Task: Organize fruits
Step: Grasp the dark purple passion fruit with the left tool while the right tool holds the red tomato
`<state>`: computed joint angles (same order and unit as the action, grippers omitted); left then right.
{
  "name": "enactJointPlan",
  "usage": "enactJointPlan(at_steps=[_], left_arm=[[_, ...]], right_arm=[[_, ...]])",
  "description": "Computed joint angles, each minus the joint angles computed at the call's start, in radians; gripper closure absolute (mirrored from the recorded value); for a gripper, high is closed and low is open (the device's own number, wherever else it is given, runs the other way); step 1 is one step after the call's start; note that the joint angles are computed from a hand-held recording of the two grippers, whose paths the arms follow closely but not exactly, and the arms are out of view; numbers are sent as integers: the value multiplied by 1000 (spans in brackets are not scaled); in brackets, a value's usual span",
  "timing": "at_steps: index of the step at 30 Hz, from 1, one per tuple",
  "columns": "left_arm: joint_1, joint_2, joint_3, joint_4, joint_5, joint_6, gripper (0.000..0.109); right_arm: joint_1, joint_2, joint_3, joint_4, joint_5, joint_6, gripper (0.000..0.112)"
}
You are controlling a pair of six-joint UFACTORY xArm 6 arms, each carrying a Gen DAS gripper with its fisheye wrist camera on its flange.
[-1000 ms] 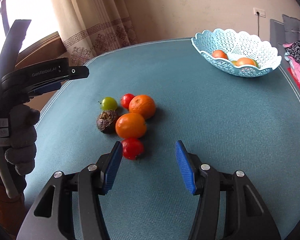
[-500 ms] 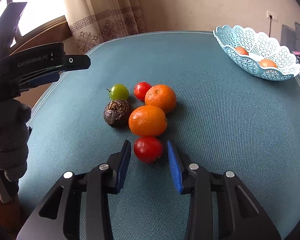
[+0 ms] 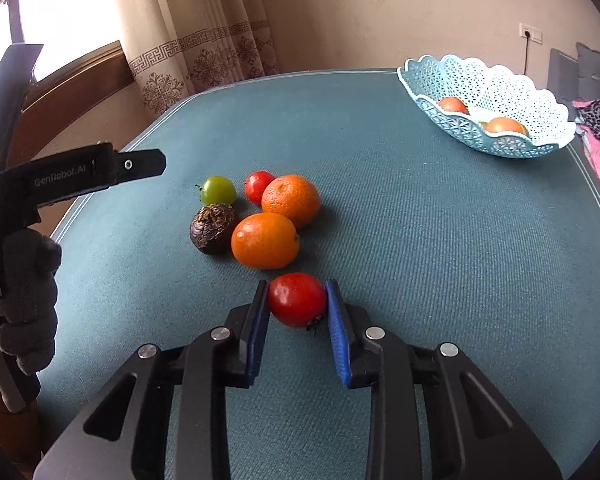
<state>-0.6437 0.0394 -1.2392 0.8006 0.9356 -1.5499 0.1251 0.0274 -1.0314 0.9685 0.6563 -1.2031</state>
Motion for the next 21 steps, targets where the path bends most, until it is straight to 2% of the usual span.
enactJointPlan(at_steps=[13,18,21], left_arm=[[-15,111,-81,-66,-39,95,17],[-4,156,-129,-104,-41,138,31],[7,169,-132,-127,-72,149,33]], right_arm=[[-40,18,-9,18,19,-5,84],[-37,26,-17,20,23,0,84],[-42,28,-18,23,29,-4,84]])
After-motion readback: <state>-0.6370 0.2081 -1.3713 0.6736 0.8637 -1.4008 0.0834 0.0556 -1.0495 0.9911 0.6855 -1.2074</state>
